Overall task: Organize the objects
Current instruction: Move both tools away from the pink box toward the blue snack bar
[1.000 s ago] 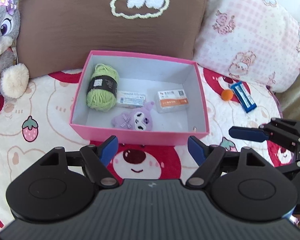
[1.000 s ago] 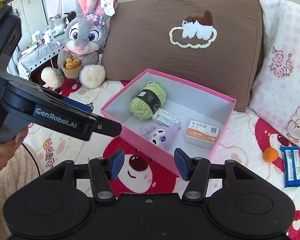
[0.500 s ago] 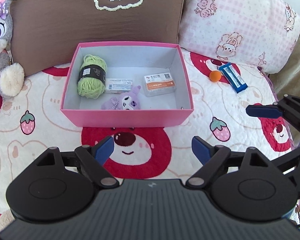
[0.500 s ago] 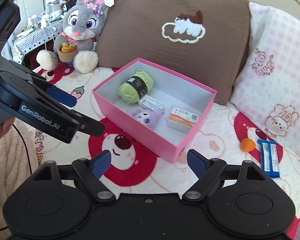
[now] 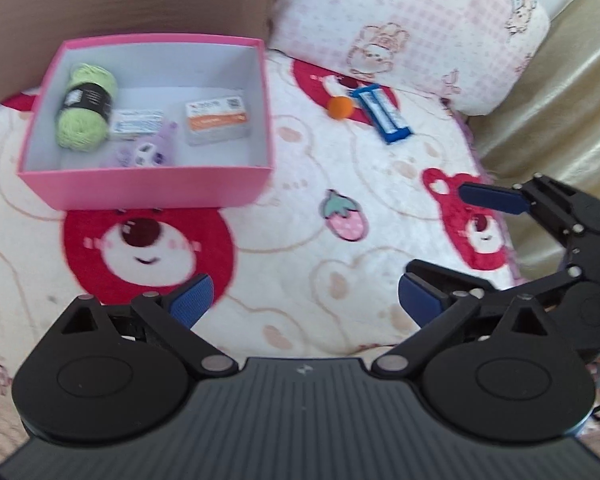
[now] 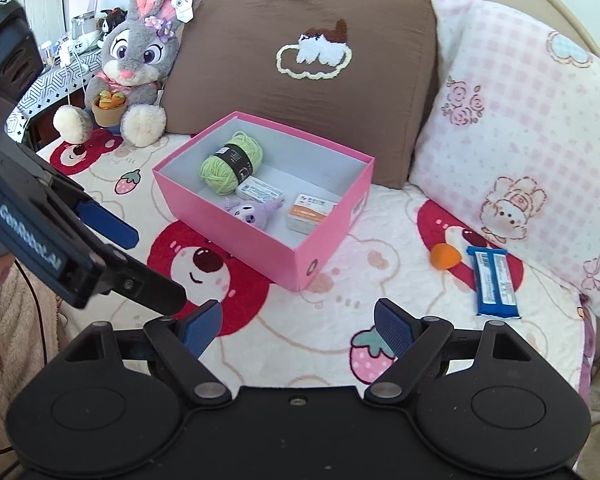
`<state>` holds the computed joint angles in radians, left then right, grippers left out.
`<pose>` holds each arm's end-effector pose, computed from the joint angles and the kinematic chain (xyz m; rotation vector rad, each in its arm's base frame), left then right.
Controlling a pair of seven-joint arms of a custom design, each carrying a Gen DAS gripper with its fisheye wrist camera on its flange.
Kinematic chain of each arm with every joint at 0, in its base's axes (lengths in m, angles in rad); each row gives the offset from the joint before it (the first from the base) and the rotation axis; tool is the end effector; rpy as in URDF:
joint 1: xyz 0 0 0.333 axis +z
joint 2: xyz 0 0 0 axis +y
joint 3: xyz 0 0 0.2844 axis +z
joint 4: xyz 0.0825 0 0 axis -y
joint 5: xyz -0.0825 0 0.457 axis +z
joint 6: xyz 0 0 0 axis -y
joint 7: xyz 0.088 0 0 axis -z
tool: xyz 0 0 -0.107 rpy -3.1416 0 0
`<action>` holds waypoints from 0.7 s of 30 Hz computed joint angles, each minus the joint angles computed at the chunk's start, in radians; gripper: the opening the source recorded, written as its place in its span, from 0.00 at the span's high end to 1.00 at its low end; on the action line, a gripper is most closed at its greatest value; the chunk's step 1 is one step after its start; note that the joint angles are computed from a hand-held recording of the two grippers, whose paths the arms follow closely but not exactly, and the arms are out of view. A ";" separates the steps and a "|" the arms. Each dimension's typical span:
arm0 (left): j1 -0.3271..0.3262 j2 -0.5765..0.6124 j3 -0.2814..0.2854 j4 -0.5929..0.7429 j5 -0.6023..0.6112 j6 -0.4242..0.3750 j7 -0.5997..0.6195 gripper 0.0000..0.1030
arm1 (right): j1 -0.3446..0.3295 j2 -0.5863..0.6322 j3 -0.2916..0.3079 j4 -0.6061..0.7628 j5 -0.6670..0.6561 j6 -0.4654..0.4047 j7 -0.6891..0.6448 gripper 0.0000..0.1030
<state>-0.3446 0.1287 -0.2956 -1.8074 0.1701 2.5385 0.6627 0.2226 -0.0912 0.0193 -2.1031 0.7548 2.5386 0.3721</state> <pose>0.5701 -0.4180 0.4837 -2.2170 1.8650 -0.9075 0.6167 0.1440 0.4521 -2.2914 0.7714 -0.3807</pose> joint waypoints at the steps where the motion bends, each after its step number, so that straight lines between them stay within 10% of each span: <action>1: 0.003 0.012 -0.007 0.010 -0.035 0.020 0.023 0.03 | -0.002 -0.005 -0.004 -0.007 0.008 0.008 -0.015 0.16; 10: -0.077 0.197 0.013 0.269 0.178 -0.094 -0.042 0.03 | -0.027 -0.021 -0.036 -0.032 0.104 0.072 -0.134 0.16; 21: -0.201 0.540 0.081 0.764 0.300 -0.248 0.047 0.03 | -0.094 0.077 -0.042 0.076 -0.019 0.068 0.054 0.15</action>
<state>-0.5456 0.6686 -0.2149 -1.0431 0.4704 2.2901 0.7101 0.1284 -0.0141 -0.0230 -2.0271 0.7355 2.6070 0.4262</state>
